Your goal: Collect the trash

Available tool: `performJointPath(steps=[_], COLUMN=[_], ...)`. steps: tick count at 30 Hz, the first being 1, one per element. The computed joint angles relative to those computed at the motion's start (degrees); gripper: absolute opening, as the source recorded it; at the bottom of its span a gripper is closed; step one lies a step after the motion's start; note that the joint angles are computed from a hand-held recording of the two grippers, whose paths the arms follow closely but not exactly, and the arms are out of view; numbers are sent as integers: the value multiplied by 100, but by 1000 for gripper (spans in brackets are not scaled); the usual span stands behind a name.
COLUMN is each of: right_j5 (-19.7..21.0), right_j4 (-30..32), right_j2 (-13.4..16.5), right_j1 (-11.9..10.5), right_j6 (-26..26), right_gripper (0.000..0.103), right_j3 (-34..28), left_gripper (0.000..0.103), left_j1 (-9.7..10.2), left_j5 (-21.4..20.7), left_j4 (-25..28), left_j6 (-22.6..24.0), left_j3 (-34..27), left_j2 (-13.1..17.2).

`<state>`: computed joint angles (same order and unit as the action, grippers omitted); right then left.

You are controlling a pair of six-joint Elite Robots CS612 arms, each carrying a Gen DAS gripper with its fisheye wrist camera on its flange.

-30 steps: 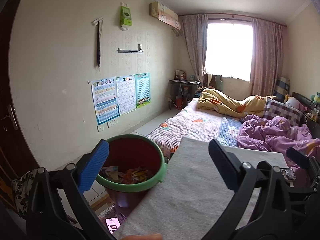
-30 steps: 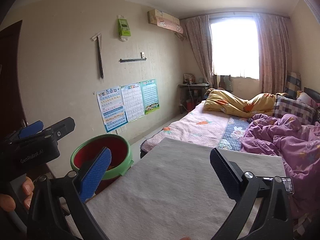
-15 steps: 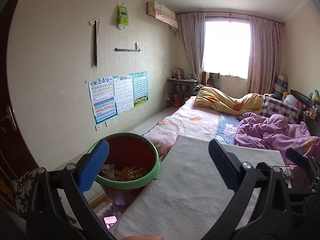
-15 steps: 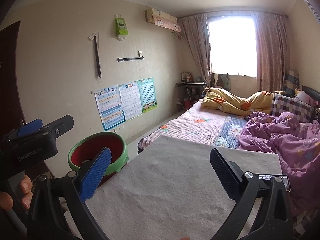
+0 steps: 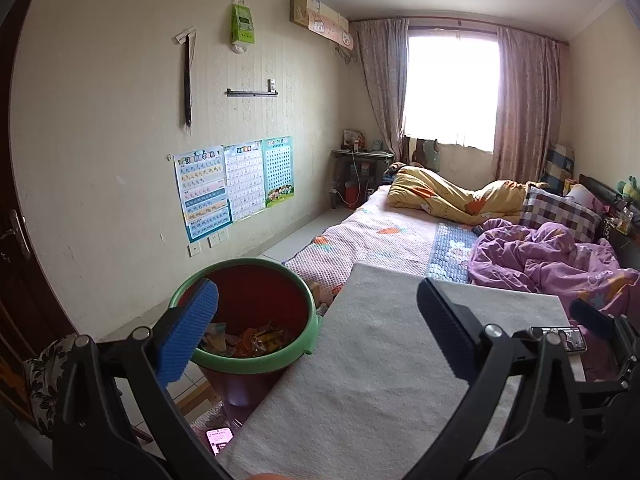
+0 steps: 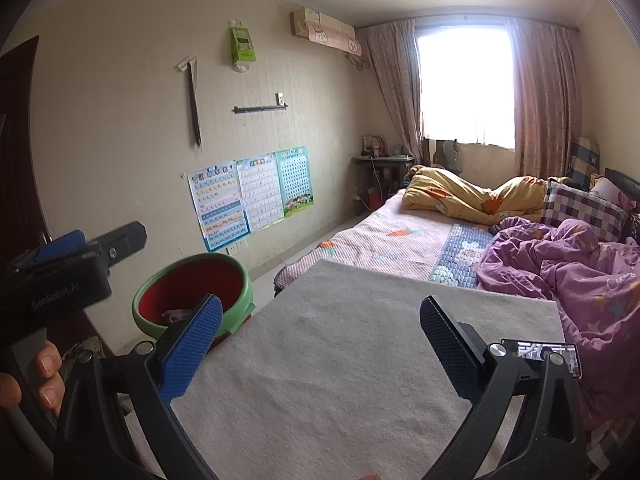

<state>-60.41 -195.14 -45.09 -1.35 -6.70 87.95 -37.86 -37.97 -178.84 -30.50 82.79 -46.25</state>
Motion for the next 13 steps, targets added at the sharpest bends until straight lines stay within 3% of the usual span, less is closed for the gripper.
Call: performJointPath(steps=[4,7,13], right_j5=[-181,-666,-2075], right_j4=[467,833,1518], right_j2=[32,95,395], right_j1=[-29,-60,-173], right_j6=[-87,-48,357], right_gripper=[96,96,96], right_j3=[13,-10,-248], left_gripper=[97,97,97], left_j1=[29,52,180], left_j5=[-57,-82,-377], left_j4=[134,213,508], left_j6=[-107,-158,-616], left_j3=[12,20,166], left_j2=[-16,-14,-95])
